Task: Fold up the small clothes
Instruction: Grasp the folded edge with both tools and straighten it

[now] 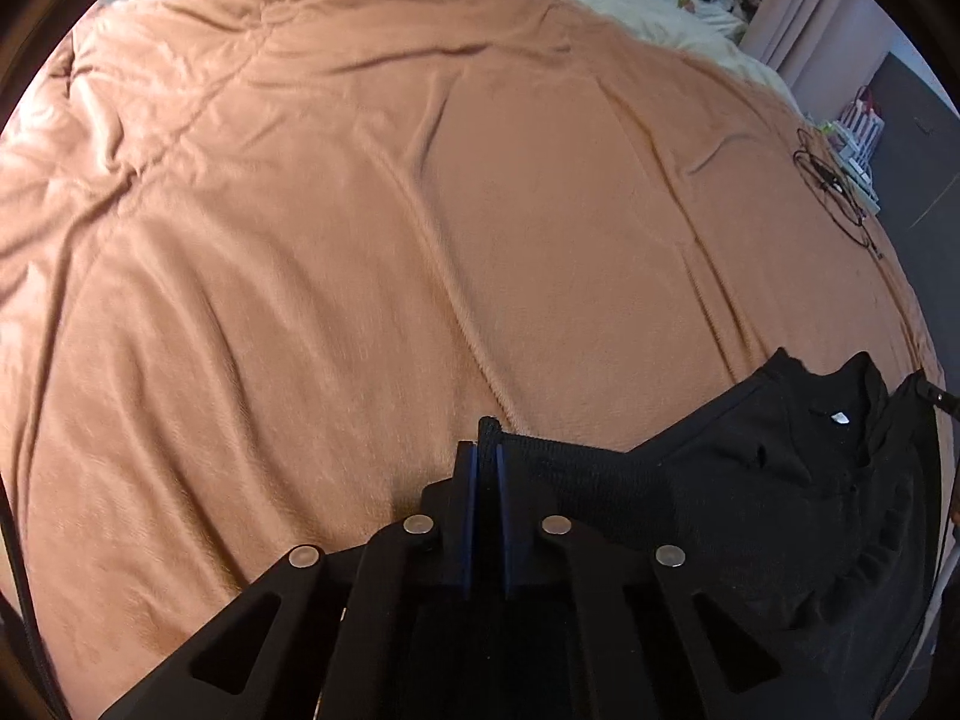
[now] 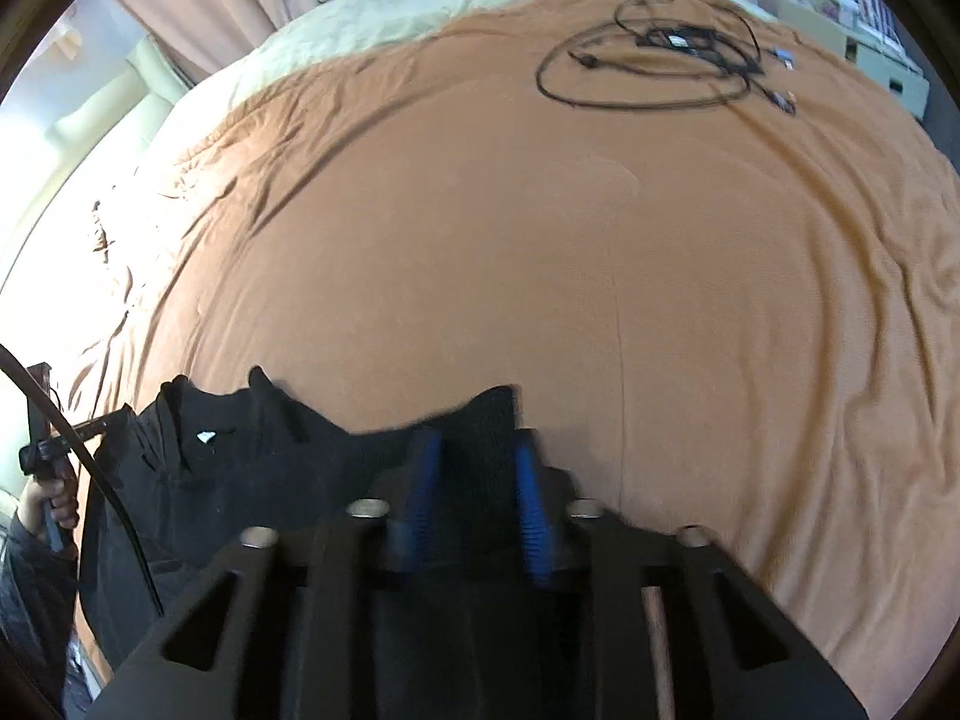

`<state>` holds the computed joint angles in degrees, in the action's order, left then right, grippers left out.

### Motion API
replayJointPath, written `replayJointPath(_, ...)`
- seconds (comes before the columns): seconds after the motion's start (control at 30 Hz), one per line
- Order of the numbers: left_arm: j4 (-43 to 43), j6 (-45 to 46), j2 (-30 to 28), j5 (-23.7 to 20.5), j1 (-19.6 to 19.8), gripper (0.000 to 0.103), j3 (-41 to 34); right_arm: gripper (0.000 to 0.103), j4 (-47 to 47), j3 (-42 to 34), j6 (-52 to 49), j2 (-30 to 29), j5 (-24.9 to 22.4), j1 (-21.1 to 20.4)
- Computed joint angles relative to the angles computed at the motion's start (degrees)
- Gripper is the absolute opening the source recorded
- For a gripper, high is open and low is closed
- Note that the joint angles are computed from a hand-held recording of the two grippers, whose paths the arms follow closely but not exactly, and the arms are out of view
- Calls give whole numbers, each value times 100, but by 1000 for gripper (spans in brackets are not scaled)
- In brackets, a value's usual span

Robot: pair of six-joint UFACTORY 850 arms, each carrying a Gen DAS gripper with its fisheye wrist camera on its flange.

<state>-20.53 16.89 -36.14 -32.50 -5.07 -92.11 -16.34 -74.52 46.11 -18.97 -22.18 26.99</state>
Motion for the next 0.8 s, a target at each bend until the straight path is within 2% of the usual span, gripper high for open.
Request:
replayJointPath(0.03,58,32,98,131,-15,4,99,3,-355,26,280,35,0,36)
replayJointPath(0.13,73,104,376,397,0,4,337,2,-1252,211,1181,237,65,191)
replayJointPath(0.33,-82,99,829,799,145,4,664,1,-2971,569,3003,755,-327,580)
replayJointPath(0.53,-60,31,837,852,162,4,634,0,-3480,654,3676,859,-532,719)
replayJointPath(0.7,267,-257,511,809,92,4,403,0,-3424,549,3619,675,-550,691)
replayJointPath(0.8,551,-612,210,484,60,4,131,1,-3125,361,3303,423,-699,622)
